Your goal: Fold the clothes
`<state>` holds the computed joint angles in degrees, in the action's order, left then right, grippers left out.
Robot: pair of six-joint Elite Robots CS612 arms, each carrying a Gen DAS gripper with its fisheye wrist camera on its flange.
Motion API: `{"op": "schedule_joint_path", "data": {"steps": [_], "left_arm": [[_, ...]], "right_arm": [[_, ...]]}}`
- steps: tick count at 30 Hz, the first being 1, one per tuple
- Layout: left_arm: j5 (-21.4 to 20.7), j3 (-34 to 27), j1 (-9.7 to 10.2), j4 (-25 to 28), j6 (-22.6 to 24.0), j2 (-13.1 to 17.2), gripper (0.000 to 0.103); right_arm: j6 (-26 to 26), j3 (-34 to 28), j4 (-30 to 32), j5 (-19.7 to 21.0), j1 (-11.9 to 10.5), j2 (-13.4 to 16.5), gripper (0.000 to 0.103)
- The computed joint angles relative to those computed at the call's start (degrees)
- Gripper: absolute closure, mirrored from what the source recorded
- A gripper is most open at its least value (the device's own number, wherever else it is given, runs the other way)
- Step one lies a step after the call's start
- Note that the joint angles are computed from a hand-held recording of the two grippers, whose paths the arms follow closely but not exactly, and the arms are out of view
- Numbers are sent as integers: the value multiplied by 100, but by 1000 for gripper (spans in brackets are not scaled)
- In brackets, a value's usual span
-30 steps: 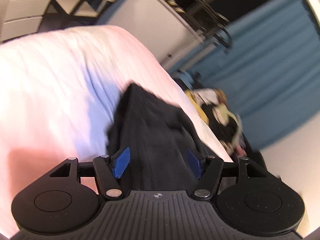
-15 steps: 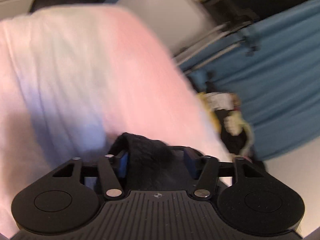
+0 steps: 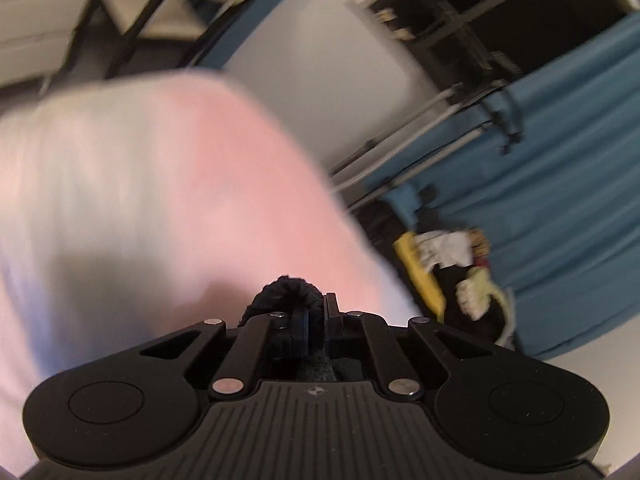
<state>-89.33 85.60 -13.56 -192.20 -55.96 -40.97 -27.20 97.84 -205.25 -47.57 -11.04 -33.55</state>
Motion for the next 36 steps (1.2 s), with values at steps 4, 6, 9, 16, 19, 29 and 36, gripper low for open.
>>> {"op": "schedule_joint_path", "data": {"steps": [4, 6, 9, 16, 19, 29, 36], "left_arm": [[51, -443, -45, 205, 640, 13, 95], [234, -720, -101, 449, 1012, 170, 94], [400, -939, -110, 825, 899, 442, 94], [658, -788, -73, 1155, 397, 579, 58], [846, -463, -109, 1057, 285, 298, 33], [1278, 1473, -871, -121, -665, -1003, 20], [701, 2219, -1435, -1838, -2679, -686, 20]], "right_arm": [[93, -58, 129, 10, 19, -17, 0], [291, -150, 105, 142, 3, 47, 0], [530, -276, 57, 298, -14, 140, 0], [819, -443, 69, 531, -43, 245, 0], [824, -478, 107, 546, -42, 248, 0], [425, -346, 494, 184, 40, 17, 0], [1343, 113, -458, 227, -131, -355, 0]]}}
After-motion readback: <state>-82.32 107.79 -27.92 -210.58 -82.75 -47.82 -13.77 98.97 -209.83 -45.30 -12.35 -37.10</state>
